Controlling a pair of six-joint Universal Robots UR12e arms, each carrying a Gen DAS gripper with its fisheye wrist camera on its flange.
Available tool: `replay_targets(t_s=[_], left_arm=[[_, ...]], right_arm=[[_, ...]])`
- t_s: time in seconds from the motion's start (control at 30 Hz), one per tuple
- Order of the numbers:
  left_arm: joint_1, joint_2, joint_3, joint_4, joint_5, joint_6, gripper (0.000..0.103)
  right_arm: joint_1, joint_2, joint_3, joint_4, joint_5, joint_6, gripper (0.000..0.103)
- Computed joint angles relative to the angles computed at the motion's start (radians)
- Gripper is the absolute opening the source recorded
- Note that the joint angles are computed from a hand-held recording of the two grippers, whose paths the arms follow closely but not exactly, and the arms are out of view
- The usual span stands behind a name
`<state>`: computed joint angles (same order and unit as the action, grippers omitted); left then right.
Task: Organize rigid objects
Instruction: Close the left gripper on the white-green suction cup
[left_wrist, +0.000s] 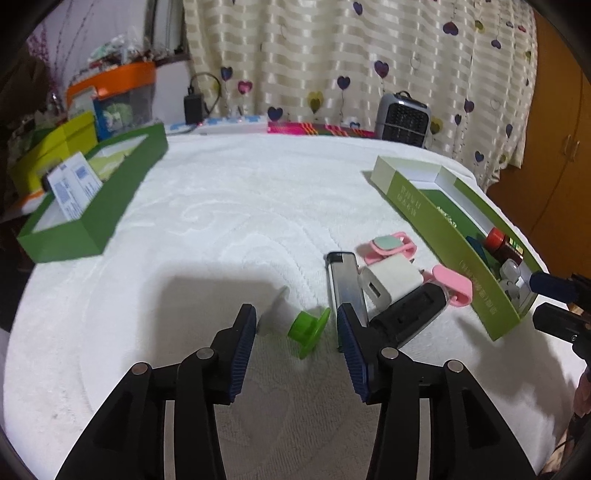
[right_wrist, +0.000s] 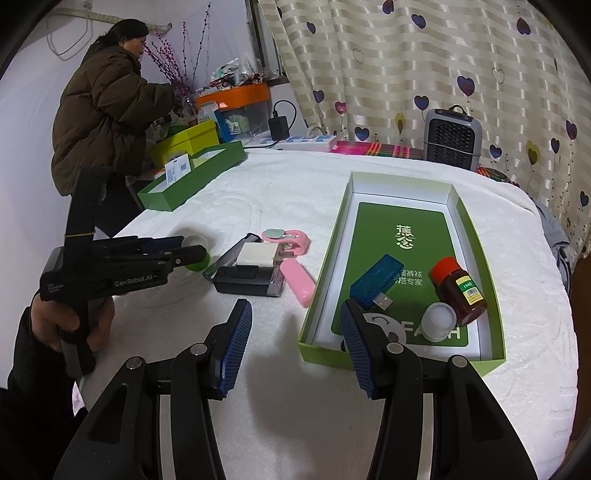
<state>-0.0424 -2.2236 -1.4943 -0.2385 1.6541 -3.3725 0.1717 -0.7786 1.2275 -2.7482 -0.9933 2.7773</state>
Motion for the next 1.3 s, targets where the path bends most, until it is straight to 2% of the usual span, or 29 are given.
replay_targets(t_s=[0.23,0.47,0.63,0.9,1.0,1.1,1.2,1.3], left_arm=[[0.007,0.010,-0.025,0.041,-0.093,0.025,0.045],[0.008,0.006,-0.017,0.025,-0.091,0.011,0.045],[0.004,0.008,-0.018,0.042,-0.022,-0.005,0.045],[0.002,-0.013,0.023,-0.001,-0.039,0.000,0.045],[0.000,-0.024,0.043,-0.019,-0.027,-0.015,0.045],[0.007,-0.032,0.055,-0.048,-0.052,-0.043,0.045],[0.014,-0.030,0.047,-0.034,-0.070,-0.075,0.033],[0.018,-0.029,0.039,-0.020,-0.087,-0.088,0.033]], right_arm=[[0.006,0.007,-0.015,0.012,-0.003,-0.014,0.051],[0.015,0.018,-0.042,0.037,-0.010,-0.030,0.051],[0.022,0.024,-0.059,0.049,-0.014,-0.048,0.051],[0.034,0.046,-0.103,0.089,-0.031,-0.066,0.051],[0.038,0.052,-0.115,0.102,-0.044,-0.074,0.051],[0.043,0.057,-0.124,0.112,-0.056,-0.091,0.051],[0.051,0.060,-0.131,0.121,-0.071,-0.133,0.051],[0.058,0.065,-0.143,0.142,-0.080,-0.171,0.051]])
